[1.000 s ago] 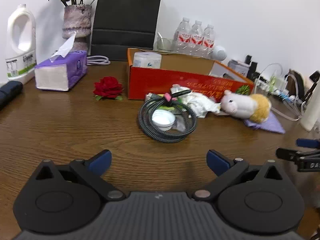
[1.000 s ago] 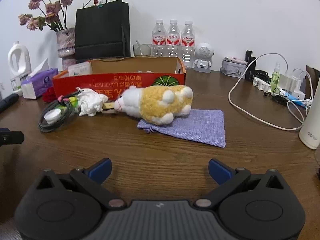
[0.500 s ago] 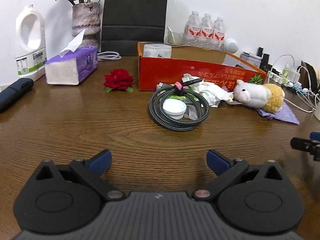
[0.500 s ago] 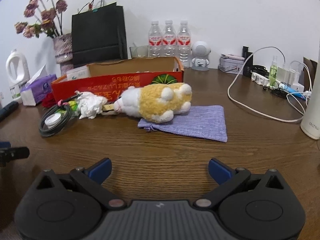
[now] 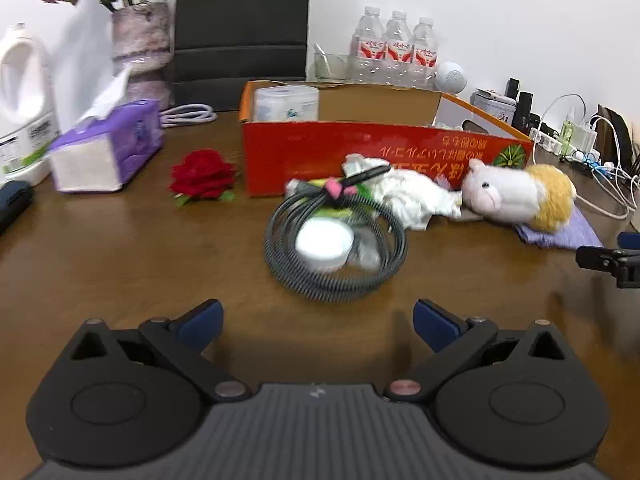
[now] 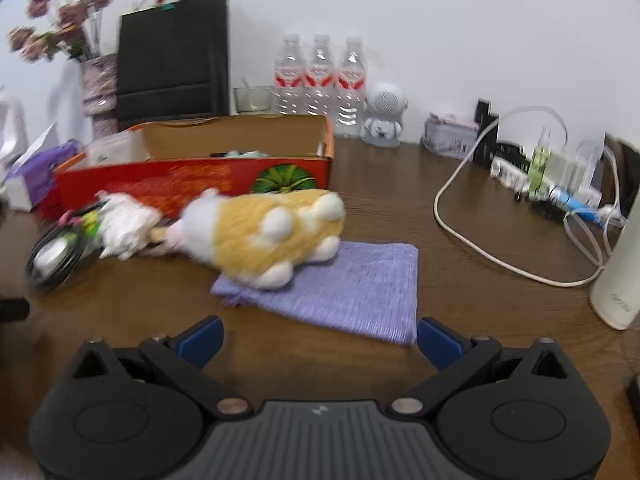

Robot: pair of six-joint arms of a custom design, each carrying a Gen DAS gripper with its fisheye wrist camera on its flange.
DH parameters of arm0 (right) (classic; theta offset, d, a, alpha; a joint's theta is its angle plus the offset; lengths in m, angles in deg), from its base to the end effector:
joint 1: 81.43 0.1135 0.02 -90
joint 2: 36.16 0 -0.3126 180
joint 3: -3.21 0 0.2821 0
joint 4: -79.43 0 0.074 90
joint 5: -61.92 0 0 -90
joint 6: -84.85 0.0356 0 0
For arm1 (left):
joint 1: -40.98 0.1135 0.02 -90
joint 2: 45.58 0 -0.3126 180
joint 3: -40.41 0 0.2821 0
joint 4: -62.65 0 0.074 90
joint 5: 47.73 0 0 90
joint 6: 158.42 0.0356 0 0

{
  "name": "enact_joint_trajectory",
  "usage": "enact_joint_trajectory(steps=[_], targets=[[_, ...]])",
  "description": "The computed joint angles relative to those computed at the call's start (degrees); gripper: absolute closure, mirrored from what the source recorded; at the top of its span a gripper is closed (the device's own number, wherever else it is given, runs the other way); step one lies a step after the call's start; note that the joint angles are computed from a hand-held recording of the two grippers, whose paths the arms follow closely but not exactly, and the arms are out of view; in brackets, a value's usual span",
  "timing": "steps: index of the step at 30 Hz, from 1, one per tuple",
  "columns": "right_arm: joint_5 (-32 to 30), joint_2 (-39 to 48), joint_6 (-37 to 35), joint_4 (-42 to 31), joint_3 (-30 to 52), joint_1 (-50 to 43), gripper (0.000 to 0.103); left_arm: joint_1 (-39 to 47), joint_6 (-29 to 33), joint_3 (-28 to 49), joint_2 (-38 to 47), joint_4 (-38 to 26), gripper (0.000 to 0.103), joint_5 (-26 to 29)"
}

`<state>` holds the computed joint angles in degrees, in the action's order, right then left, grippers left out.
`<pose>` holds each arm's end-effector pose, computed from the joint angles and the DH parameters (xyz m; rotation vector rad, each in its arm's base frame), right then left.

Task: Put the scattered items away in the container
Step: 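Grasp the black coiled cable with the left tool while the right tool grasps the purple cloth, then lower the cable and purple cloth into the cardboard box and open both tools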

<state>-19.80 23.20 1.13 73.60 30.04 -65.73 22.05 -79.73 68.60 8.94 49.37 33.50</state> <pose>0.1787 0.0449 0.1630 -0.1053 2.2300 0.0473 0.1678 -0.0518 0.1733 0.0686 2.2538 -0.1097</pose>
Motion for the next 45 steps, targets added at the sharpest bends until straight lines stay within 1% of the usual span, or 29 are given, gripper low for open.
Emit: enact_joint_trajectory(steps=[4,5,7,8,10,12,13,14,15,17,18,19,20,21,24,27,31,34,37,41,45], targets=[[-3.8,8.7,-1.4,4.1,2.9,-4.7,0.0,-0.7,0.7,2.6,10.6,8.8,0.0,-1.4],[-4.8,10.2,-1.5,4.6,3.4,-5.6,0.0,-1.1,1.0,3.4,12.5,9.9,0.0,-2.2],[-6.4,12.8,-1.4,5.6,4.0,-6.9,0.0,-1.8,1.1,4.8,15.6,10.9,0.0,-3.5],[-5.9,13.3,-1.6,6.9,3.5,-6.7,0.0,-1.8,1.1,5.4,16.9,11.3,0.0,-3.5],[-6.2,13.7,-2.4,8.2,3.2,-6.5,0.002,-0.8,0.5,6.5,18.8,11.4,0.0,-2.3],[-7.0,13.4,-3.0,8.7,2.9,-6.8,0.007,0.0,-0.1,6.5,19.2,12.5,0.0,-1.2],[-6.9,13.2,-3.0,9.0,2.7,-6.7,0.014,0.5,-0.4,6.5,19.1,12.5,0.0,-0.3],[-6.7,12.8,-3.0,9.2,2.5,-6.7,0.024,0.9,-0.7,6.3,18.9,12.7,0.0,0.4],[-6.6,12.3,-2.9,9.4,2.2,-6.6,0.031,1.2,-0.9,6.0,18.5,12.9,0.007,0.9],[-7.9,11.0,-3.1,9.1,1.8,-7.1,0.063,1.4,-1.3,5.5,17.3,12.8,0.01,1.4],[-8.1,10.4,-3.3,8.7,1.7,-7.1,0.07,1.6,-1.5,5.2,16.5,12.4,0.011,1.9],[-8.5,9.9,-3.6,8.4,1.6,-7.1,0.084,1.7,-1.6,4.9,15.8,12.1,0.011,2.2],[-8.4,9.4,-3.7,8.4,1.3,-6.9,0.088,1.6,-1.8,4.5,14.8,11.7,0.012,2.3],[-7.3,8.6,-3.9,8.7,0.7,-6.0,0.088,1.6,-2.0,4.0,13.8,11.5,0.014,2.3],[-4.6,4.3,-4.5,8.8,-1.5,-3.2,0.091,2.0,-2.9,2.1,9.3,10.4,0.015,2.9],[-4.0,-1.7,-5.0,6.5,-3.1,-2.3,0.093,2.7,-3.4,0.8,3.3,7.2,0.015,4.4],[-1.9,-11.9,-5.3,0.6,-4.4,-0.8,0.094,2.6,-3.7,-0.3,-5.3,2.0,0.015,4.9],[-0.9,-20.0,-5.2,-5.3,-4.2,-0.2,0.094,2.8,-4.3,-0.5,-11.2,-2.2,0.015,6.2],[0.1,-26.1,-5.5,-9.7,-3.4,0.3,0.094,2.0,-4.4,-0.1,-16.1,-5.9,0.015,6.4],[1.7,-31.2,-5.5,-13.5,-2.2,2.4,0.094,0.1,-5.6,0.2,-20.4,-9.2,0.014,5.7],[3.6,-33.4,-5.4,-15.1,-1.2,5.5,0.094,-0.7,-5.7,0.5,-22.7,-11.3,0.014,5.7]])
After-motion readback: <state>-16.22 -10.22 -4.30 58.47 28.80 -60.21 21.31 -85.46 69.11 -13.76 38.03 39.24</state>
